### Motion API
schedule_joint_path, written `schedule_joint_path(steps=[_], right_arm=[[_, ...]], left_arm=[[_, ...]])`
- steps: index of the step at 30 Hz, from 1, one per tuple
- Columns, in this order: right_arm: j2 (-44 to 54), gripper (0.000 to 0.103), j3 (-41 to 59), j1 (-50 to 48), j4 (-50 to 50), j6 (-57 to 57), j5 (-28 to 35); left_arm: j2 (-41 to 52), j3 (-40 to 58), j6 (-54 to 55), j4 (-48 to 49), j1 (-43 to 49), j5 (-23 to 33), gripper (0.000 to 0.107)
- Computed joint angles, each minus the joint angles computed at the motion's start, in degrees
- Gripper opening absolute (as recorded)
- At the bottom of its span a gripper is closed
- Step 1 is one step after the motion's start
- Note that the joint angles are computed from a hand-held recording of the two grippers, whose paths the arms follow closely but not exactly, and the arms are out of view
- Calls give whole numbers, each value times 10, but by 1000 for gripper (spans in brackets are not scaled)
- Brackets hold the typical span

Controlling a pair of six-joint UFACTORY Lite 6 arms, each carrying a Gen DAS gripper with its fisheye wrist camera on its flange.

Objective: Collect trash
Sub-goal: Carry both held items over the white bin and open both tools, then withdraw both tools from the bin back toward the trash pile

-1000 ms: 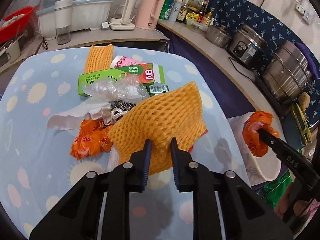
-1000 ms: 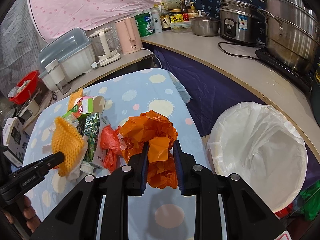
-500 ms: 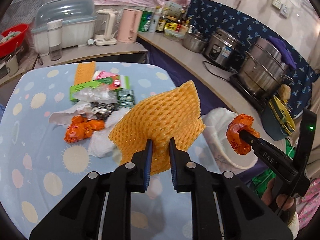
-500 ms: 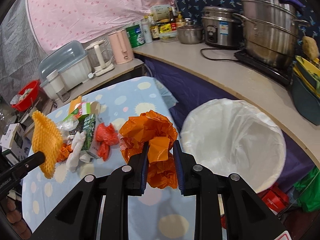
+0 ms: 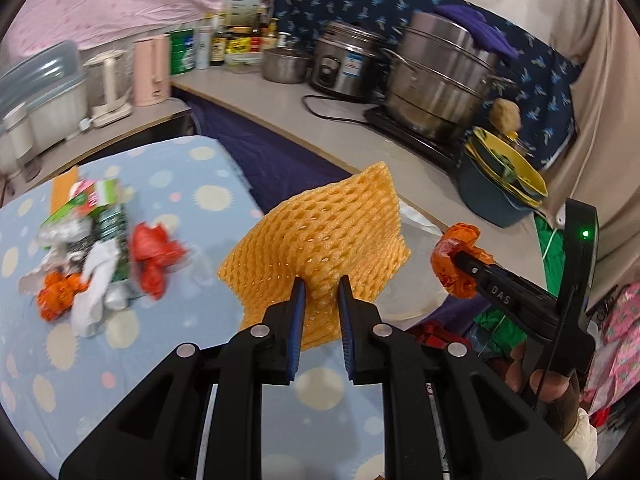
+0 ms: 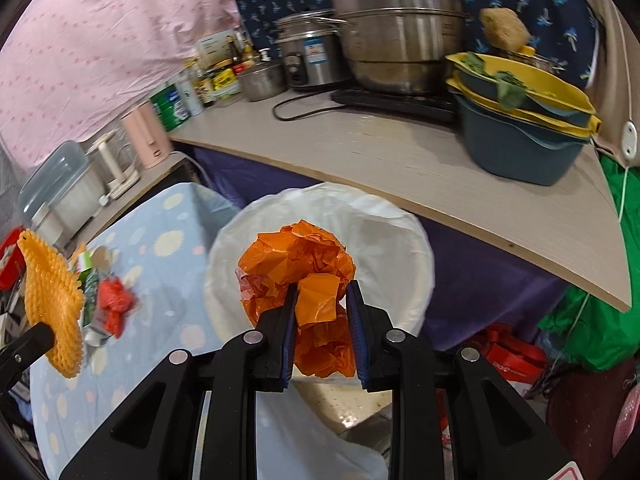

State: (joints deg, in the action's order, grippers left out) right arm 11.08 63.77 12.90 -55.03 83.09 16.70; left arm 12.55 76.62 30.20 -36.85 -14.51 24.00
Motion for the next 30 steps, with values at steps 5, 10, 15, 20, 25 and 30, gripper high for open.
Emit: schedule_joint_path(steps=[5, 10, 15, 20, 25, 30], right_arm=[[23, 24, 9, -45, 21, -34, -29], [78, 24, 59, -66, 56, -86, -42], [134, 25, 118, -79, 128, -165, -43], [152, 47, 141, -85, 104, -135, -47], [141, 50, 148, -91, 102, -129, -44], [100, 52, 131, -91, 85, -109, -40]], left_arm=[[115, 122, -96, 87, -65, -3, 16], [240, 267, -182, 171, -101, 17, 16], [377, 452, -236, 215, -119, 83, 17], [499, 642, -292, 262, -131, 147, 28], [560, 757, -324, 286, -129, 188, 44], [474, 630, -325, 275, -112, 131, 56]])
